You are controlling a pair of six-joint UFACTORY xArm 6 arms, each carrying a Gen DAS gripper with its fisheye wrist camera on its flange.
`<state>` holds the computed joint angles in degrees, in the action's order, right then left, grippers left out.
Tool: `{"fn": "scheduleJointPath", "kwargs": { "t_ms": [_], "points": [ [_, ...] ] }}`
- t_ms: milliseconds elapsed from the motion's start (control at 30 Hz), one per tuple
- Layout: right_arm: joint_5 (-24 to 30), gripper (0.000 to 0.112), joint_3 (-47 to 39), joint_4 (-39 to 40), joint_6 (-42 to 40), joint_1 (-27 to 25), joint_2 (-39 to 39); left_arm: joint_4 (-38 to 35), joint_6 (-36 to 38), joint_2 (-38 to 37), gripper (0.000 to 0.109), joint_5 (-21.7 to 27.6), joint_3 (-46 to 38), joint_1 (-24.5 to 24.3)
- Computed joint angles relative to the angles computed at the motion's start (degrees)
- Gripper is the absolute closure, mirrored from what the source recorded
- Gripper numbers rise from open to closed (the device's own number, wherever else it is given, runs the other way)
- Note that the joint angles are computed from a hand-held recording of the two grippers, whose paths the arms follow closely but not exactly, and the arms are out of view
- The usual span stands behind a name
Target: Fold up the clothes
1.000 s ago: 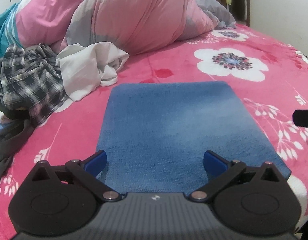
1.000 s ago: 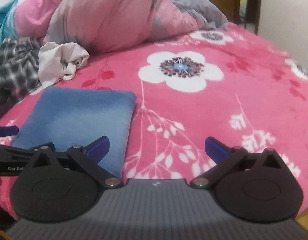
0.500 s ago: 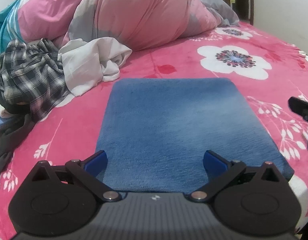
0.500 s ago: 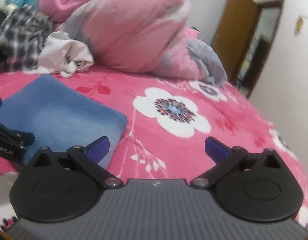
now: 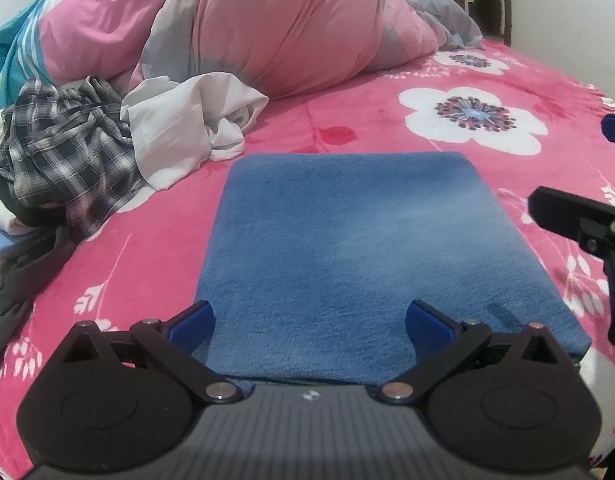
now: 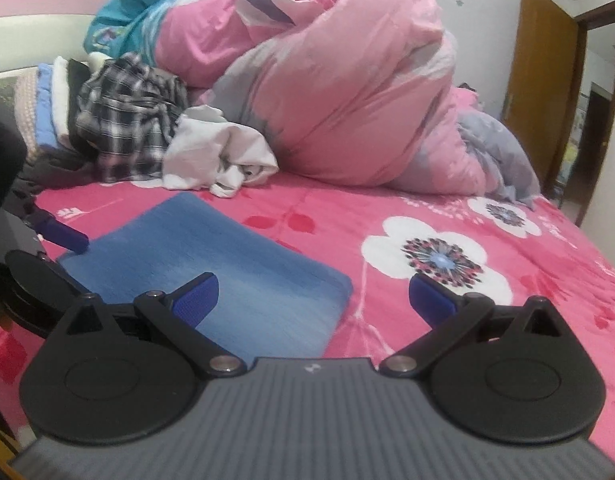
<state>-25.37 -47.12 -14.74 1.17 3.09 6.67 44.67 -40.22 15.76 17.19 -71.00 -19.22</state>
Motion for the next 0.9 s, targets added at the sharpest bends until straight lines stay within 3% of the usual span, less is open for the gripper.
{"fn": "scheduleJointPath", "kwargs": {
  "t_ms": [200,300,367,600,667,733,900],
  "points": [
    [-1.35,0.012,-2.28,-11.45,10.37,-2.65,1.94,0.86,-0.61,0.02,0.006,0.57,-0.09,-0.15],
    [-1.77,0.021,-4.24,-18.97,17.46,-4.27,3.26,0.76,-0.62,0.09,0.006,0.37,0.04,-0.05],
    [-2.3,0.038,-5.53,-24.71,22.64,-5.57,4.29,1.38,-1.11,0.02,0.006,-0.22,0.39,0.15],
    [-1.31,0.075,-16.68,-49.74,49.38,-8.47,11.55,-0.21,0.41,-0.1,0.006,-4.11,2.07,1.53],
    [-0.93,0.092,-19.54,-55.34,55.01,-8.71,13.75,-1.3,1.4,-0.04,0.006,-5.75,2.71,2.04],
    [-0.68,0.094,-22.6,-60.99,60.77,-8.84,16.02,-2.15,2.42,0.02,0.006,-7.05,3.24,2.43],
    [-1.29,0.095,-20.49,-55.35,53.94,-8.12,16.56,-0.22,1.25,-0.09,0.006,-7.81,3.62,2.73]
  ]
}}
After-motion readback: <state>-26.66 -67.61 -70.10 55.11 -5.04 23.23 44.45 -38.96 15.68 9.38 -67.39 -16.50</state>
